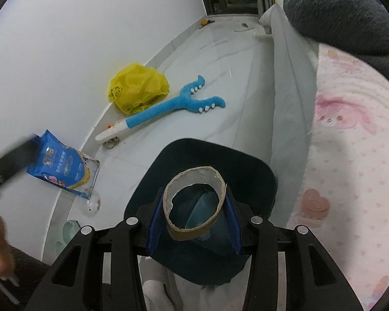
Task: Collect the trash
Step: 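Open the left gripper to drop the plastic wrap while the right gripper drops the tape core into the bin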
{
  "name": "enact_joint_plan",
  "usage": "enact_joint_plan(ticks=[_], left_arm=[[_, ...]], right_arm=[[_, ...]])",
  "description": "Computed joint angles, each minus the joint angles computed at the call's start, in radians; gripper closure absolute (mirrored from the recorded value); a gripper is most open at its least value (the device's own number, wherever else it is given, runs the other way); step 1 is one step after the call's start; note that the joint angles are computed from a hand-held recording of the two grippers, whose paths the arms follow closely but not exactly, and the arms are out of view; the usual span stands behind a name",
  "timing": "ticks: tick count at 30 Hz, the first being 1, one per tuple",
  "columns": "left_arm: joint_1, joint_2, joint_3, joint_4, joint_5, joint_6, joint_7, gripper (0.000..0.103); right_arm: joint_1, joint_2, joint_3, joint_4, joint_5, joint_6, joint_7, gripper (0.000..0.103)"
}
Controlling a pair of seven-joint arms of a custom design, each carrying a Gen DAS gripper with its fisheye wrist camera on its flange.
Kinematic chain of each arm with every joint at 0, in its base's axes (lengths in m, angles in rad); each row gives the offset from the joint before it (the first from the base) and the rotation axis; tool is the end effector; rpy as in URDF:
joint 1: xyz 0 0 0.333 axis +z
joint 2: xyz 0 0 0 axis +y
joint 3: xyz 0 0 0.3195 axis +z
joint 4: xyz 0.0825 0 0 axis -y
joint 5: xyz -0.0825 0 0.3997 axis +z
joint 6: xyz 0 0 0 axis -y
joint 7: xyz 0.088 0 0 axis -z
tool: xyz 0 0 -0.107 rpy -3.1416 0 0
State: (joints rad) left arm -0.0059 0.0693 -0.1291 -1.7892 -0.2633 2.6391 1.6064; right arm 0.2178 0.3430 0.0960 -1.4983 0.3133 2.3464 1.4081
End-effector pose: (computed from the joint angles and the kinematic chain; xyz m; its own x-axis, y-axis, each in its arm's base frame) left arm 0.6439 -0.0782 0.5971 -0.0821 -0.9687 0.2341 -0.7242 -0.1034 -0.6818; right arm 0.6876 0.2171 0.5296 0.3496 -0.9026 -0.2512 -0.8490 -0.1919 -0.4923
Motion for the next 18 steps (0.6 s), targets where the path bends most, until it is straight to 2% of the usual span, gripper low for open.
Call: enact_joint_plan(ticks=[10,18], left_arm=[[-0.003,-0.067,0.009,-0.038,-0.024,0.088,0.047,0.021],[-0.015,-0.113,0.016,-0.080,0.018,0.155,0.080,0.017]], right_arm=[[0.031,0.086,-0.007,0.062,-0.071,-0.062,0.066,0.059],[0.044,0.128,-0.011,0.093,-0.115,-0.086,0.104,0.057]])
